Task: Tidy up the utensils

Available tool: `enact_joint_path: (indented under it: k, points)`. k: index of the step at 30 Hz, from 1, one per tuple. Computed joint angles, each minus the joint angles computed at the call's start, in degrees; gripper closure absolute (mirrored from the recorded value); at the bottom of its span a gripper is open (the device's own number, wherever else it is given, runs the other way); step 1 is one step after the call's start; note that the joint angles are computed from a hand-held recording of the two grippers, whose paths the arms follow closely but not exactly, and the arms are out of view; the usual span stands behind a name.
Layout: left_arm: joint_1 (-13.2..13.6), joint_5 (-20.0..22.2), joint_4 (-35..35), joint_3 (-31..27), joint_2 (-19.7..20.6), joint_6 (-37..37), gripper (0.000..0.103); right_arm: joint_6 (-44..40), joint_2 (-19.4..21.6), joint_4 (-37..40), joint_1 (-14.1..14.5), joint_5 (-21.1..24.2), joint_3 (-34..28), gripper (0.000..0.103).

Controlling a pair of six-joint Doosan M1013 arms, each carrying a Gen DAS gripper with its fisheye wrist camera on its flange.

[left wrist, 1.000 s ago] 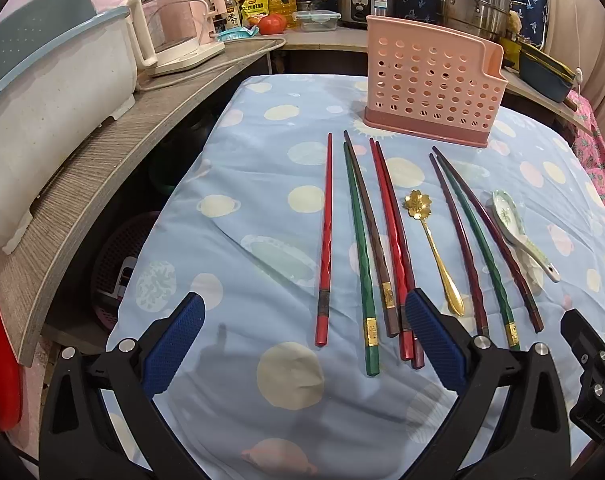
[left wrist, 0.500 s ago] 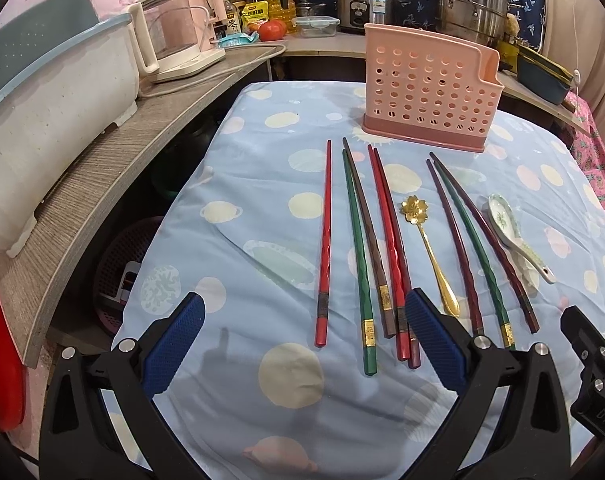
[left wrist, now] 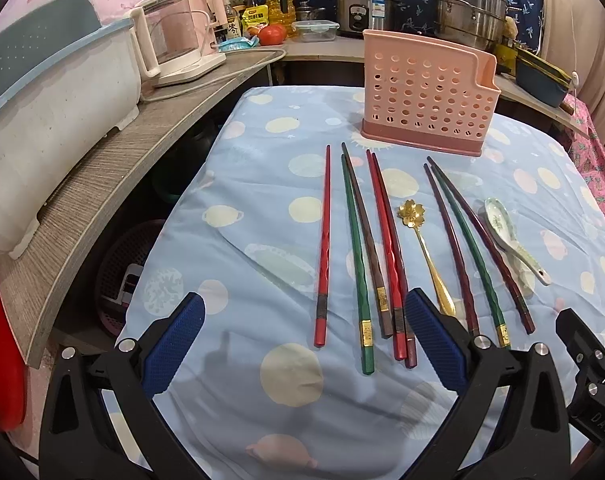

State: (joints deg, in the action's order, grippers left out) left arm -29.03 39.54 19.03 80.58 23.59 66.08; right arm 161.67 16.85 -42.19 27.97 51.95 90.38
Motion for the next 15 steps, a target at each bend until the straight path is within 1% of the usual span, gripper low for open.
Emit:
enact_joint_path:
  k: [15]
  points:
    - [0.0,0.06,0.48,0.06,-0.1,-0.48,0.007,-0.28,-0.02,0.07,0.22,-0.38,-0.03,0.007]
